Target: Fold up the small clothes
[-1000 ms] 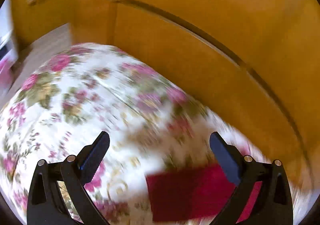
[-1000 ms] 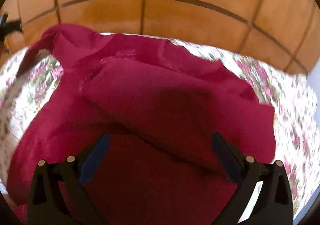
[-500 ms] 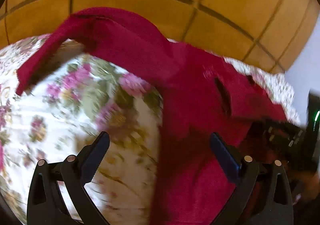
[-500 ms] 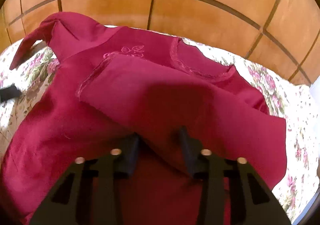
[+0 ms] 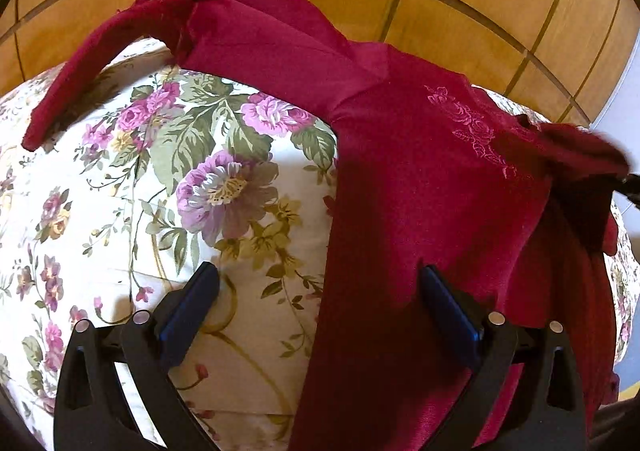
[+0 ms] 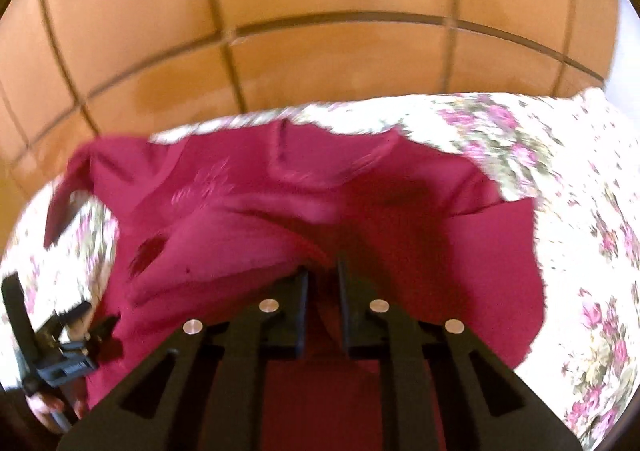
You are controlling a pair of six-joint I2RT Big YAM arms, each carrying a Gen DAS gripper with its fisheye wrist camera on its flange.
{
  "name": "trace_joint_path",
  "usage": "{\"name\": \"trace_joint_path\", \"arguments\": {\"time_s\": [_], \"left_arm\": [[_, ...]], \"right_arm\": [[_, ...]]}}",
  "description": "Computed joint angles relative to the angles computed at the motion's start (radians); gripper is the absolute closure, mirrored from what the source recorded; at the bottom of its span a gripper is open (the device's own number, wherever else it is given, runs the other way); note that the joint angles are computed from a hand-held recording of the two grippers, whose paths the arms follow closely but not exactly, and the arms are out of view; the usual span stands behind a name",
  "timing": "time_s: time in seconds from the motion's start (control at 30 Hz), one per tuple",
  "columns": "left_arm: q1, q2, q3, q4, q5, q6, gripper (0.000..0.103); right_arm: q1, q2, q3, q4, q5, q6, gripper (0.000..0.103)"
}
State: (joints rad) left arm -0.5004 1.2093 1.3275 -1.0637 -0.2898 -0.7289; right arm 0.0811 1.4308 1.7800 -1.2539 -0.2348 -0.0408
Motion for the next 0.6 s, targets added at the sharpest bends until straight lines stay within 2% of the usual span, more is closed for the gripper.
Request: {"name": "trace_joint_path", "arguments": {"time_s": [0.17,0.27,0.4,0.5,0.6], "left_arm": [[0.004,0.001,0.006,-0.003,0.005,0.001,0.004],[0.004,0.002,0.008,-0.004,0.005,0.001,0.004],[0.004,0.002,0.007,-0.003,0.006,0.001,0.004],[0.004,0.002,0.007,-0.002,0.006,0.001,0.004],[0.004,0.002,0.006,0.0,0.006,0.0,0.004]], "right_arm": [[-0.14,0.036,0.087,-0.03,-0.07,0.075,0.092],[-0.23,0.066,0.139,-0.046,-0.082,0.114,0.092],[-0.352,0.109,0.199,-0.062,-0.045,0.152,0.092],[-0.421,0.135,0.225,-0.066,0.006,0.184,0.092],[-0.468,0.16,0.241,-0.101,0.016,0.231,0.091]]}}
